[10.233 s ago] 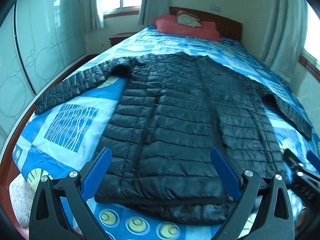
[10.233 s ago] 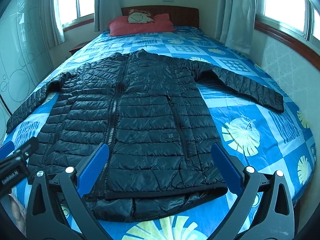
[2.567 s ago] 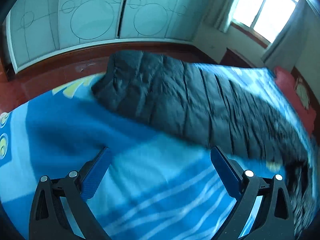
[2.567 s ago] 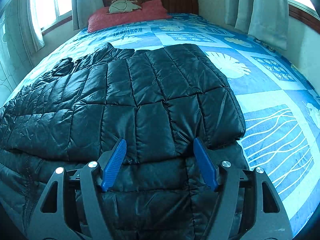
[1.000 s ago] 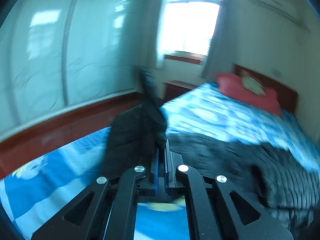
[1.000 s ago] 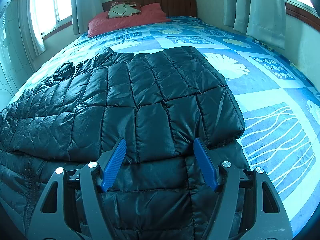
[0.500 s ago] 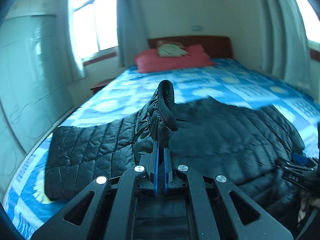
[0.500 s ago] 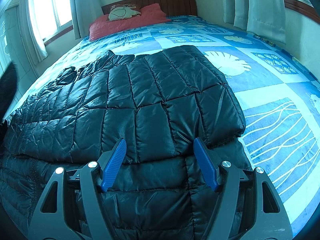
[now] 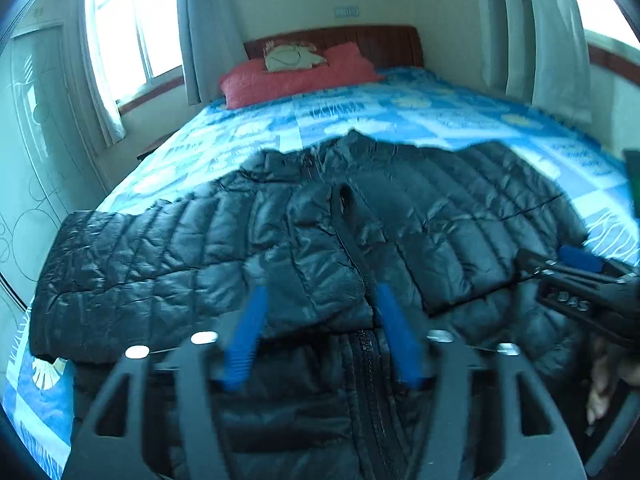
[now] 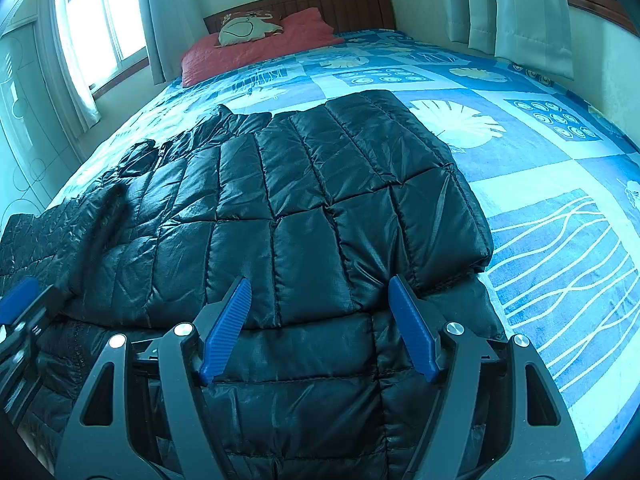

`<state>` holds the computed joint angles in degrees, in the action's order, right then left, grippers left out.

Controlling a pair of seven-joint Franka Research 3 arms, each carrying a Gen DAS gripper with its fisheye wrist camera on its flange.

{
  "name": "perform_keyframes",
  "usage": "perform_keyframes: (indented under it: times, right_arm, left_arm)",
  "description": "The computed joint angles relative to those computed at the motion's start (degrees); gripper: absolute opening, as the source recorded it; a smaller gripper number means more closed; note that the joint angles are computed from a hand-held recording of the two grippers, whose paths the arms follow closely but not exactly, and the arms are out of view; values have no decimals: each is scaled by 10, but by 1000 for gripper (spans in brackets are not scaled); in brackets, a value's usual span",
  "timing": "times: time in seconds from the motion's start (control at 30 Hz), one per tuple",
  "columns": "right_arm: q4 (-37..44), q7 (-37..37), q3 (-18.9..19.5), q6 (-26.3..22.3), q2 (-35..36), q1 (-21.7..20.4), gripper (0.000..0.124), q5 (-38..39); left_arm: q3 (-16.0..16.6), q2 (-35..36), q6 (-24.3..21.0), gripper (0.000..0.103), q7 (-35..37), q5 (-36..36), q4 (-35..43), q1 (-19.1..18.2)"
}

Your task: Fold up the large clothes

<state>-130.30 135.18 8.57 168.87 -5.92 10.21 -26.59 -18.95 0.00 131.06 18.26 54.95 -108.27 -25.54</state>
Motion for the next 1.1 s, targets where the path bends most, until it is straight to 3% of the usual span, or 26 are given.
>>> perform_keyframes:
  times: [0.2,0.3,0.37,0.47,0.57,0.63,0.67,0.7,0.77,0.9,1.03,1.1]
  right_arm:
    - [-7,-5,8,0,-29,11,71,27]
    - [14,-121,-5,0,-19,67,71,152]
    - [51,-224,-18,-13,11,113,71,277]
    - [120,-303,-8,-43,66,133,71,380]
    - [186,-307,-1,-77,121,143,71,397]
    - [208,-299,-5,-87,142,153,63,383]
    - [213,-314,-3,-88,146,155,36,384]
    - [216,-332,1,-93,145,152,21,399]
    - [196,-341,-2,-70,124,154,19,402]
    - [137,-272,-26,-28,65,150,18,300]
    - [97,-179,-27,-33,16,98,18,175]
    - [83,-166,-27,-39,1,73,18,161]
  left_arm:
    - [-5,-102,19,69,-25,-11,-89,19]
    - [-11,-154,21,69,-41,-21,-134,42]
    - [-15,-188,9,69,-48,-30,-165,59]
    - [-15,-236,-2,69,-50,-46,-207,82]
    - [-14,-270,-4,69,-52,-63,-237,102]
    - [-13,-287,-3,69,-48,-72,-251,112]
    - [-14,-291,-2,69,-45,-76,-255,117]
    - [-15,-296,0,69,-43,-80,-259,120]
    - [-16,-304,7,69,-39,-84,-267,127]
    - [-22,-309,18,69,-35,-86,-269,139]
    - [-26,-302,30,69,-38,-86,-263,149]
    - [-27,-295,34,69,-38,-87,-257,153]
